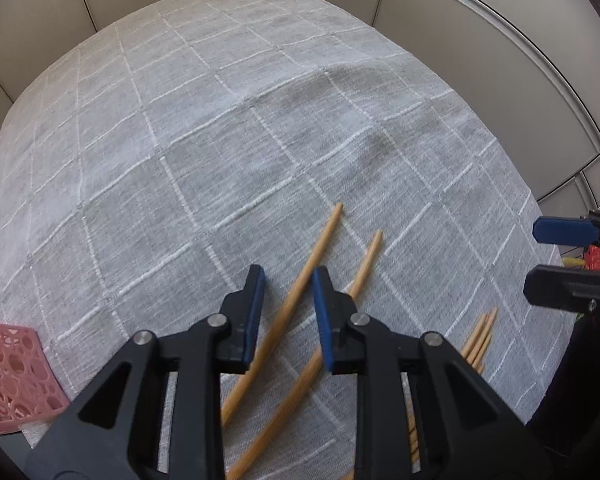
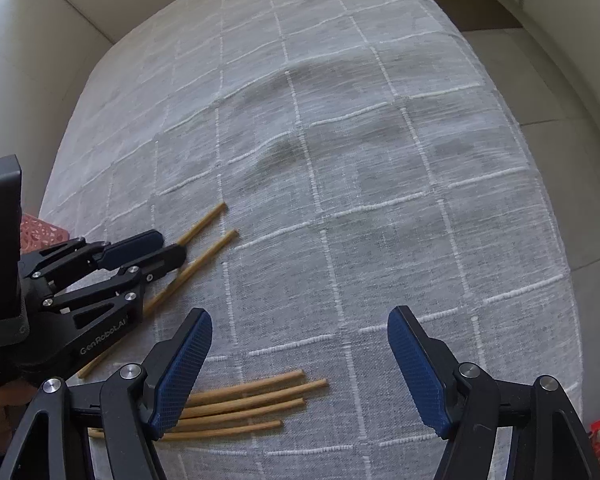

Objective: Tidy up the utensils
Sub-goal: 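Reach the left gripper to the loose chopsticks and grasp one, then lift the chopstick upright with the left gripper while the right gripper grasps another chopstick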

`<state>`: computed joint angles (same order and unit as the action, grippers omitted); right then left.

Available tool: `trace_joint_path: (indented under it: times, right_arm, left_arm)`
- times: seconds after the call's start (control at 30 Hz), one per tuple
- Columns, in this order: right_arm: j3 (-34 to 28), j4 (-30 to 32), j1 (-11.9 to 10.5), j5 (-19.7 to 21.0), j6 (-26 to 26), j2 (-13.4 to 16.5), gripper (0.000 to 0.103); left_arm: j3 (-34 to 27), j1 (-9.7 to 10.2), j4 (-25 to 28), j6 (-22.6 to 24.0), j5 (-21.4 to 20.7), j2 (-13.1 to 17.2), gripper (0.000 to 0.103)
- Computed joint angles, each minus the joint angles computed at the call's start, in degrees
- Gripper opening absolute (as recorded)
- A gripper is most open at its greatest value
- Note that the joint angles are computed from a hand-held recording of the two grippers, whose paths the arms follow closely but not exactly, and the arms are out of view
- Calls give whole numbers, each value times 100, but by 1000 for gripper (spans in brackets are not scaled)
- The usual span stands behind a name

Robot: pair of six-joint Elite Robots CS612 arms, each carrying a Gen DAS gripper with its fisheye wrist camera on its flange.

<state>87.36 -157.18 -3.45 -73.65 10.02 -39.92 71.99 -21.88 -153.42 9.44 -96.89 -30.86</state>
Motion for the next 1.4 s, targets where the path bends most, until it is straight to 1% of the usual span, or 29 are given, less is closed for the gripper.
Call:
trace_joint_path:
  times: [0.03, 0.1, 0.17, 0.23, 0.27, 0.37, 0.6, 0.7, 0.8, 1.0, 1.23, 1.4]
  right_arm:
    - [-12, 20, 1, -4, 10, 8, 77]
    - [-37, 71, 0, -12, 10, 23, 77]
    - [-57, 106, 4, -28, 28, 39, 77]
    - [-85, 147, 4, -25, 51, 57, 77]
    - [-111, 168, 6, -15, 65, 72, 77]
    - [-145, 207, 13, 43, 87, 88, 77]
    - [-236, 303, 54, 80, 172, 140, 77]
    - [-275, 322, 84, 95, 222, 163, 77]
    - [-320, 320, 135, 23, 233, 187, 77]
    - [-541, 326, 269, -104, 302, 333, 77]
    - [-797, 397, 471, -365, 268, 509, 77]
    - [-989, 451, 604, -555, 240, 637, 77]
  left_arm:
    - [-8, -13, -50, -8, 46, 13, 25]
    - [-52, -47, -96, -16, 191, 47, 12]
    - [-72, -36, -101, -46, 198, 57, 10]
    - [-22, -56, -241, -57, 418, 40, 9]
    - [22, -38, -305, -65, 418, 12, 8]
    - [118, -15, -541, -107, 538, -64, 7]
    - [595, 45, -1279, -248, 616, -393, 7]
    - [803, 111, -1554, -357, 583, -535, 7]
    - [1069, 176, -1856, -534, 531, -691, 7]
    - [1460, 335, -2334, -870, 374, -936, 7]
    - [1710, 438, -2692, -983, 311, -1082, 7]
    - [1761, 481, -2767, -1036, 269, -1120, 7]
